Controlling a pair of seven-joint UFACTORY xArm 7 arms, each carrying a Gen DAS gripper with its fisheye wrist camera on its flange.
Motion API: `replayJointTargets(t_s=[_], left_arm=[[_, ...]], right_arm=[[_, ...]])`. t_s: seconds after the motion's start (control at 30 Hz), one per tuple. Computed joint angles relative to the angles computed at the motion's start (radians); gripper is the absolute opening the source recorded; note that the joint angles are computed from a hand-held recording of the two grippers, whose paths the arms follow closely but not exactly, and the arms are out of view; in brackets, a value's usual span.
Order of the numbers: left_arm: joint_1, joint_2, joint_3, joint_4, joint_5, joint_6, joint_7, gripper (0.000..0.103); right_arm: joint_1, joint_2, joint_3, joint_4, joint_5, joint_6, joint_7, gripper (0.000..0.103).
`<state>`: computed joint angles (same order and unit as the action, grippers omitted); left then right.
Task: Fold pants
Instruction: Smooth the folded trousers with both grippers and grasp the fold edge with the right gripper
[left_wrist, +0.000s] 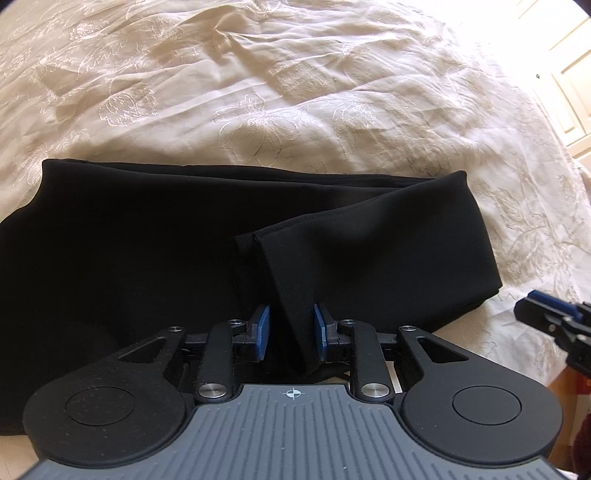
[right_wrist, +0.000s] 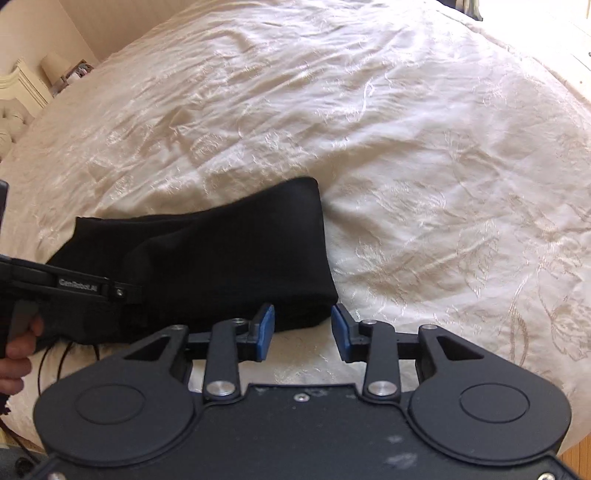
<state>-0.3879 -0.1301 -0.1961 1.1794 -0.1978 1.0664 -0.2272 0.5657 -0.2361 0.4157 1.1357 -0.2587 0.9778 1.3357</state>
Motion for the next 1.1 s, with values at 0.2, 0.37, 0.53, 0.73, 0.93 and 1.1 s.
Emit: replayJointTargets(t_s=[0.2,0.37,0.53,0.73,0.93,1.1], left_arm=[[0.012,-0.024,-0.001,-0.001,0.026,0.004,-0.080,0.024],[0.018,-0.051,-0.025,-0.003,0.144,0.020,-0.199,0.024],[0.007,-0.059,-0.041,0.016,0.201,-0.003,-0.251,0.024],[-0.031,0.049,-0.059,0.082,0.216,-0.062,-0.275,0.024],[-0.053,0.133,-0.035,0.119,0.235,0.024,-0.320,0.024],[-0.038,-0.004,-0.029,0.051,0.261,0.031,-0.401,0.024]], right_arm=[[-0.026,0.074,-0.037,0.044,-0.047,-0.111,-0.084,0.022],[-0.024,0.171,-0.080,0.074,-0.026,-0.154,-0.142,0.020],[-0.013,0.196,-0.114,0.056,0.056,-0.139,-0.216,0.014],[-0.022,0.164,-0.119,0.023,0.069,-0.192,-0.258,0.017],[-0.038,0.137,-0.127,-0.042,0.132,-0.232,-0.232,0.014],[-0.042,0.104,-0.114,-0.042,0.105,-0.255,-0.237,0.018]])
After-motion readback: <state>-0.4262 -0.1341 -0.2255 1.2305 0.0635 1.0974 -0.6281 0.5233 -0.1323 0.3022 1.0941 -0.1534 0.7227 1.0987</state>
